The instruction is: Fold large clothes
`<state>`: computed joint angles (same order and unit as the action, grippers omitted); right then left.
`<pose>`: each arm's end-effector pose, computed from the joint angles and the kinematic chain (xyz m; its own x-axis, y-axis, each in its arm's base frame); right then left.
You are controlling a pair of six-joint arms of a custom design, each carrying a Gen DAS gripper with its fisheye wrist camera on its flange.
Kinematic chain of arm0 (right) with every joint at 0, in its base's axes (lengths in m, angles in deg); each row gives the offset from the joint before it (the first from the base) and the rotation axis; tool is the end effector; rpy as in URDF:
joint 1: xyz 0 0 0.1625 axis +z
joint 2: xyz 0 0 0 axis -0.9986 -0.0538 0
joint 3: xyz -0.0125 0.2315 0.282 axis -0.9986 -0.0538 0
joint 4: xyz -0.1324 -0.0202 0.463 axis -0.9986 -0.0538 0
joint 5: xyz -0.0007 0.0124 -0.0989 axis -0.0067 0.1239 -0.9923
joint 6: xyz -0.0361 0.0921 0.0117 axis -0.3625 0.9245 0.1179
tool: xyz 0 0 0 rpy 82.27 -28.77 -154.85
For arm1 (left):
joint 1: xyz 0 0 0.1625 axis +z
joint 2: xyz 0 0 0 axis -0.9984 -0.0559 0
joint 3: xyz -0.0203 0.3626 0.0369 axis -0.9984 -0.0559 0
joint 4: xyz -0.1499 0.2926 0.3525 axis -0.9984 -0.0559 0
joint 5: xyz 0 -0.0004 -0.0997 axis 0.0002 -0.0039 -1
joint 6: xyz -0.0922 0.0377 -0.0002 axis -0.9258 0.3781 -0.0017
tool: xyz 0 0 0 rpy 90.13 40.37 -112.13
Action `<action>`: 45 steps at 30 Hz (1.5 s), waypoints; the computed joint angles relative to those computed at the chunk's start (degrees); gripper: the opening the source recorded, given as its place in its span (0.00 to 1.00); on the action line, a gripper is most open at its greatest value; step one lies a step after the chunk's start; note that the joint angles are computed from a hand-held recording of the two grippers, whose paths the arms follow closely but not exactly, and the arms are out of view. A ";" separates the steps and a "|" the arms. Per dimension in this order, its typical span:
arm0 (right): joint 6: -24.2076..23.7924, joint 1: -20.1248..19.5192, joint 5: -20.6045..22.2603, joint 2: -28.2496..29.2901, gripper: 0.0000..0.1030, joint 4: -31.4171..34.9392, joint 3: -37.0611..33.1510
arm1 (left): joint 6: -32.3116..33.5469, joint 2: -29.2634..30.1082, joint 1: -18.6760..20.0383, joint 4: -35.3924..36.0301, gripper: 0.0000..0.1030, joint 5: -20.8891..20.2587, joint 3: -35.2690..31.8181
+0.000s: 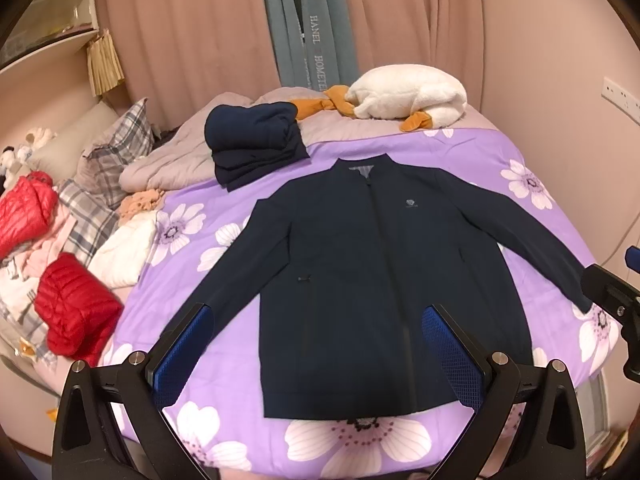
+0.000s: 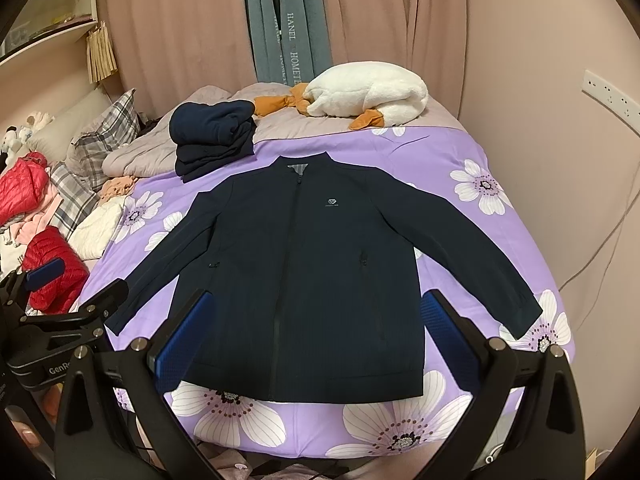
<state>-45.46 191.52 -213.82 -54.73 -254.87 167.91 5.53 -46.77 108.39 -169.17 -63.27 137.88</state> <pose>0.1636 -0.4104 0.3980 -0.7100 0.3589 0.6059 -0.3148 0.6079 -0.7289 -0.5292 -0.4375 0.0643 -0.5802 0.3107 -0.7529 0.7033 0.6573 -0.2707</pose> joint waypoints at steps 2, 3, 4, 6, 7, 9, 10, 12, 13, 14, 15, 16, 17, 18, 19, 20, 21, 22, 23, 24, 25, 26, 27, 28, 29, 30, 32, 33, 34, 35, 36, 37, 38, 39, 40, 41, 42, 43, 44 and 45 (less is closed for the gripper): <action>0.19 -0.01 0.08 0.04 1.00 0.21 -0.05 | 0.12 -0.02 0.02 -0.20 1.00 -0.15 0.02; 0.19 -0.01 0.07 0.10 1.00 0.25 -0.10 | 0.13 -0.05 0.00 -0.09 1.00 -0.07 0.09; 0.14 -0.05 0.09 0.10 1.00 0.24 -0.11 | 0.05 -0.06 -0.01 -0.03 1.00 -0.03 0.09; 0.06 -0.02 0.08 0.17 1.00 0.16 -0.14 | 0.15 -0.04 0.02 -0.06 1.00 -0.17 0.03; 0.07 -0.06 0.13 0.12 1.00 0.19 -0.15 | 0.19 -0.02 0.01 -0.08 1.00 -0.23 0.04; 0.09 -0.06 0.16 0.13 1.00 0.27 -0.20 | 0.33 0.03 -0.02 -0.46 1.00 -0.18 0.30; 0.14 -0.04 0.15 0.14 1.00 0.31 -0.21 | 0.29 0.06 0.00 -0.41 1.00 -0.22 0.24; 0.26 -0.05 0.25 0.15 1.00 0.45 -0.24 | 0.38 0.05 0.03 -0.59 1.00 -0.44 0.25; 0.33 -0.10 0.33 0.16 1.00 0.50 -0.29 | 0.42 0.08 0.03 -0.66 1.00 -0.49 0.25; 0.34 -0.08 0.31 0.18 1.00 0.47 -0.30 | 0.35 0.12 0.02 -0.61 1.00 -0.46 0.23; 0.27 -0.04 0.26 0.19 1.00 0.49 -0.32 | 0.28 0.17 0.01 -0.54 1.00 -0.46 0.20; 0.22 -0.06 0.27 0.21 1.00 0.50 -0.33 | 0.29 0.05 -0.01 -0.61 1.00 -0.44 0.34; 0.31 -0.11 0.36 0.07 1.00 0.60 -0.25 | 0.22 0.07 -0.01 -0.57 1.00 -0.46 0.34; 0.39 -0.12 0.41 0.03 1.00 0.70 -0.25 | 0.15 0.12 -0.02 -0.52 1.00 -0.49 0.29; 0.47 -0.11 0.46 -0.05 1.00 0.83 -0.23 | 0.12 0.09 -0.03 -0.48 1.00 -0.48 0.31; 0.56 -0.09 0.48 -0.08 1.00 0.95 -0.25 | 0.02 0.14 -0.05 -0.43 1.00 -0.51 0.27; 0.50 -0.05 0.38 0.00 1.00 0.83 -0.27 | 0.19 0.07 -0.01 -0.59 1.00 -0.51 0.40; 0.45 -0.04 0.34 0.06 1.00 0.74 -0.29 | 0.19 0.07 -0.01 -0.59 1.00 -0.51 0.40; 0.44 -0.05 0.35 0.03 1.00 0.64 -0.22 | 0.15 0.08 -0.04 -0.58 1.00 -0.43 0.42; 0.50 -0.05 0.41 0.04 1.00 0.68 -0.24 | 0.23 0.11 -0.01 -0.62 1.00 -0.42 0.38; 0.41 -0.06 0.45 -0.01 1.00 0.65 -0.18 | 0.22 0.13 0.01 -0.62 1.00 -0.40 0.35; 0.47 -0.08 0.55 0.02 1.00 0.64 -0.20 | 0.17 0.07 0.01 -0.64 1.00 -0.36 0.43; 0.64 -0.06 0.51 0.10 1.00 0.67 -0.22 | 0.18 -0.03 0.03 -0.71 1.00 -0.35 0.56; 0.68 -0.07 0.53 0.00 1.00 0.77 -0.16 | 0.14 -0.09 0.05 -0.74 1.00 -0.35 0.62; 0.89 -0.11 0.66 -0.05 1.00 0.99 -0.15 | 0.14 -0.24 0.09 -0.78 1.00 -0.36 0.76; 0.98 -0.11 0.67 -0.05 1.00 1.13 -0.14 | 0.21 -0.34 0.14 -0.89 1.00 -0.37 0.89; 0.95 -0.08 0.67 -0.01 1.00 1.20 -0.12 | 0.33 -0.45 0.18 -0.97 1.00 -0.35 0.97; 0.96 -0.04 0.66 0.01 1.00 1.26 -0.14 | 0.40 -0.45 0.19 -0.98 1.00 -0.44 0.93; 0.83 -0.20 0.80 -0.02 1.00 1.24 -0.15 | 0.57 -0.46 0.24 -1.11 1.00 -0.55 0.96; 0.89 -0.11 0.71 0.05 1.00 1.20 -0.17 | 0.58 -0.44 0.25 -1.08 1.00 -0.54 0.94; 0.88 -0.15 0.73 0.04 1.00 1.13 -0.16 | 0.60 -0.51 0.23 -1.09 1.00 -0.50 1.01; 0.89 -0.10 0.69 0.12 1.00 1.07 -0.17 | 0.60 -0.51 0.23 -1.09 1.00 -0.50 1.01; 0.89 -0.10 0.69 0.12 1.00 1.07 -0.17 | 0.58 -0.52 0.25 -1.03 1.00 -0.51 1.00; 0.82 -0.13 0.77 0.10 1.00 1.00 -0.16 | 0.57 -0.56 0.26 -1.09 1.00 -0.54 1.03; 0.83 -0.19 0.83 0.06 1.00 1.05 -0.17 | 0.55 -0.55 0.25 -1.14 1.00 -0.52 1.06; 0.94 -0.13 0.81 0.16 1.00 1.07 -0.18 | 0.53 -0.48 0.22 -1.11 1.00 -0.48 1.00; 1.01 -0.12 0.81 0.11 1.00 1.22 -0.18 | 0.55 -0.48 0.23 -1.15 1.00 -0.47 1.01; 0.89 -0.17 0.80 0.03 1.00 1.18 -0.16 | 0.57 -0.49 0.24 -1.21 1.00 -0.45 1.04; 0.94 -0.07 0.69 0.15 1.00 1.19 -0.19 | 0.60 -0.50 0.22 -1.27 1.00 -0.40 1.07; 0.94 -0.07 0.71 0.15 1.00 1.26 -0.22 | 0.60 -0.57 0.17 -1.32 1.00 -0.33 1.14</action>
